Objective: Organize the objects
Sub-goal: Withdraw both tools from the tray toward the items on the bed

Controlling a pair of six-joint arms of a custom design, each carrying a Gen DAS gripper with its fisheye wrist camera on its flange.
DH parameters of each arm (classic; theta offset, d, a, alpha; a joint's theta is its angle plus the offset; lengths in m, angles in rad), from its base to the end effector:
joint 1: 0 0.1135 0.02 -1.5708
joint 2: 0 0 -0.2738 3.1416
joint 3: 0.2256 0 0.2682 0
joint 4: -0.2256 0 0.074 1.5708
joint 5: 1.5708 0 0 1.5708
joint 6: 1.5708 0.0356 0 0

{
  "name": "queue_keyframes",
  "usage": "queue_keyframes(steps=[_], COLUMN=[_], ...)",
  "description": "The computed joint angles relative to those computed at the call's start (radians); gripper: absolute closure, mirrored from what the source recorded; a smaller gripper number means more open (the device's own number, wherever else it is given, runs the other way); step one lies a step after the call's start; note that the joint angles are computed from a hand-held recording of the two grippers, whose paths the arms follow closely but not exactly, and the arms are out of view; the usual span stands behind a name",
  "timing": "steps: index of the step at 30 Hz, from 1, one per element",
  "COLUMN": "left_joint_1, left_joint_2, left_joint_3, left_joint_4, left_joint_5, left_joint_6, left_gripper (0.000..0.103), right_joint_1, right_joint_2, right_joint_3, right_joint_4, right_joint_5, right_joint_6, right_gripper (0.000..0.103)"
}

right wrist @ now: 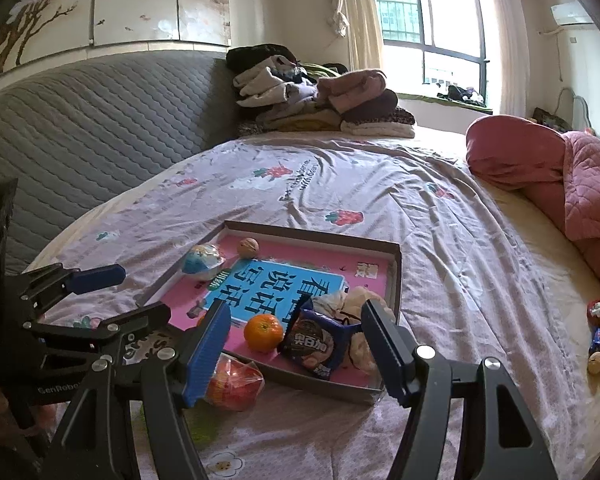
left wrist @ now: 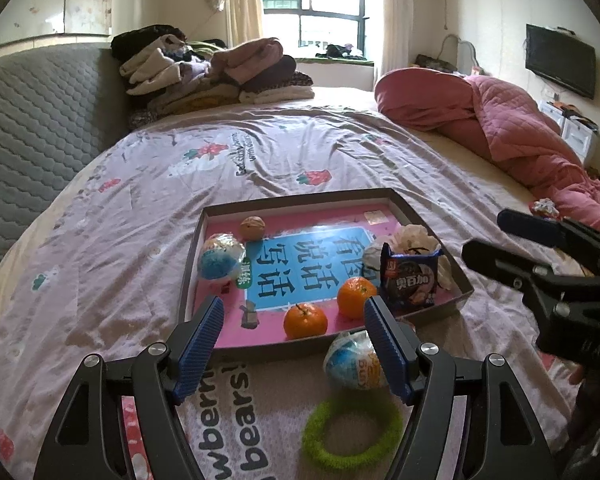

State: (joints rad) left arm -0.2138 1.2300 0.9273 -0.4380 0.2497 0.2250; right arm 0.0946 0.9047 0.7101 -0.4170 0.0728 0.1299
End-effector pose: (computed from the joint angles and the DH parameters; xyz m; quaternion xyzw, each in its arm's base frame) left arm 0.2678 -0.0672 0.2777 0.2466 0.8753 -0.1117 0.4007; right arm 0.2079 0.0171 0.2742 0.0324 0.8862 0.0196 0.4618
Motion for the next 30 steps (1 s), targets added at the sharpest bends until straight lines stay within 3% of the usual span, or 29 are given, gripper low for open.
queue_keyframes(steps=[17,30], left_joint_1=[0.064,0.048], left_joint_2=[-0.097,-0.126], left_joint_3=[-0.093,-0.165], left_joint_4=[-0.048,-0.057], left_joint_5=[0.036,0.011], left_joint_6=[0.048,0.083], left_gripper=[0.029,0.029], right_joint_1=[0.098,0.144], right_joint_2=[-0.053,-0.076], right_joint_3=[-0.025,-0.066], right_joint_4=[-0.028,-0.052], right_joint_5=[0.049,0.074], right_joint_6=[0.019,0.044], right_gripper=[0.036,0.036])
